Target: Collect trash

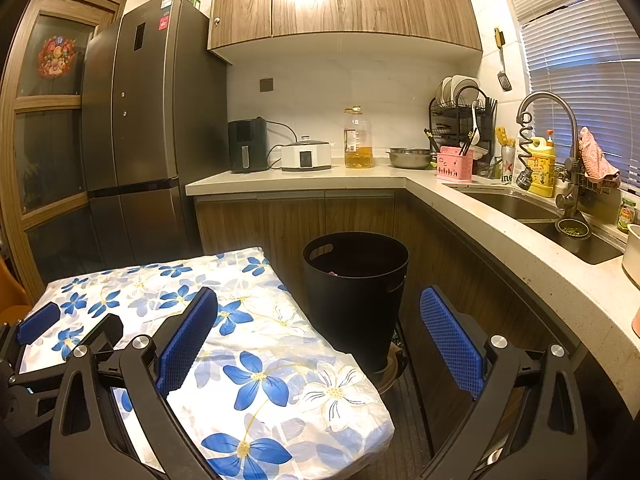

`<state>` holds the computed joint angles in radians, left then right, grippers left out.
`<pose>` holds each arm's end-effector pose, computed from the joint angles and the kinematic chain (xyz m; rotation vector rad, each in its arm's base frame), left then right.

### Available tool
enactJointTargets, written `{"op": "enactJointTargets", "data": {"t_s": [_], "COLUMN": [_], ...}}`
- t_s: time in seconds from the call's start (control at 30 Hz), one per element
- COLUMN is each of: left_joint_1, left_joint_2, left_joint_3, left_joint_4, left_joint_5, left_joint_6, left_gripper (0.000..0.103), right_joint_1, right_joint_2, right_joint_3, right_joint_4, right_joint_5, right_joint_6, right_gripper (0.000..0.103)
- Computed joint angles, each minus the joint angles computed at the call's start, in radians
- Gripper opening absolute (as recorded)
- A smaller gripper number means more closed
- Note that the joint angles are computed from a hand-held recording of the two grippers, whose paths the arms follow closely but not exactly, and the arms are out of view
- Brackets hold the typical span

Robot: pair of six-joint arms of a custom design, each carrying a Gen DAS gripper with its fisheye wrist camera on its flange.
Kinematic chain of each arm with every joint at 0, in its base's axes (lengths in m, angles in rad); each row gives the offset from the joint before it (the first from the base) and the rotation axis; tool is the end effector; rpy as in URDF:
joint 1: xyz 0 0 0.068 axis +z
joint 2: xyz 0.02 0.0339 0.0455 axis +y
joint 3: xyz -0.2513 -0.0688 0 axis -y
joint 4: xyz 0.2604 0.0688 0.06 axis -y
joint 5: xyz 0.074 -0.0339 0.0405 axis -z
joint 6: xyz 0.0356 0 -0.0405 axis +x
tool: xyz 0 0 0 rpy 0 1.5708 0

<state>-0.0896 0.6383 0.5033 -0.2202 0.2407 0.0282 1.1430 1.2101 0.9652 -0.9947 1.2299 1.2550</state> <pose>0.1846 -0.0251 0.2499 0.2740 1.9052 -0.2728 0.1245 0.1921 0.2625 0.3275 1.8685 -0.1901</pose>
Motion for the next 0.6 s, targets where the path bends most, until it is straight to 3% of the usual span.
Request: {"op": "enactJointTargets", "data": {"t_s": [0.6], "left_joint_1": [-0.006], "left_joint_2": [-0.040], "left_joint_3": [-0.033], "left_joint_4": [0.035], "left_joint_5": [-0.034], "left_joint_6": [0.000], "left_gripper": [0.097], "right_joint_1": [0.008], "right_joint_2": [0.002], "right_joint_3": [0.009], "right_joint_4": [-0.031], "right_joint_5": [0.005], "right_joint_6": [0.038], "right_gripper": [0.097]}}
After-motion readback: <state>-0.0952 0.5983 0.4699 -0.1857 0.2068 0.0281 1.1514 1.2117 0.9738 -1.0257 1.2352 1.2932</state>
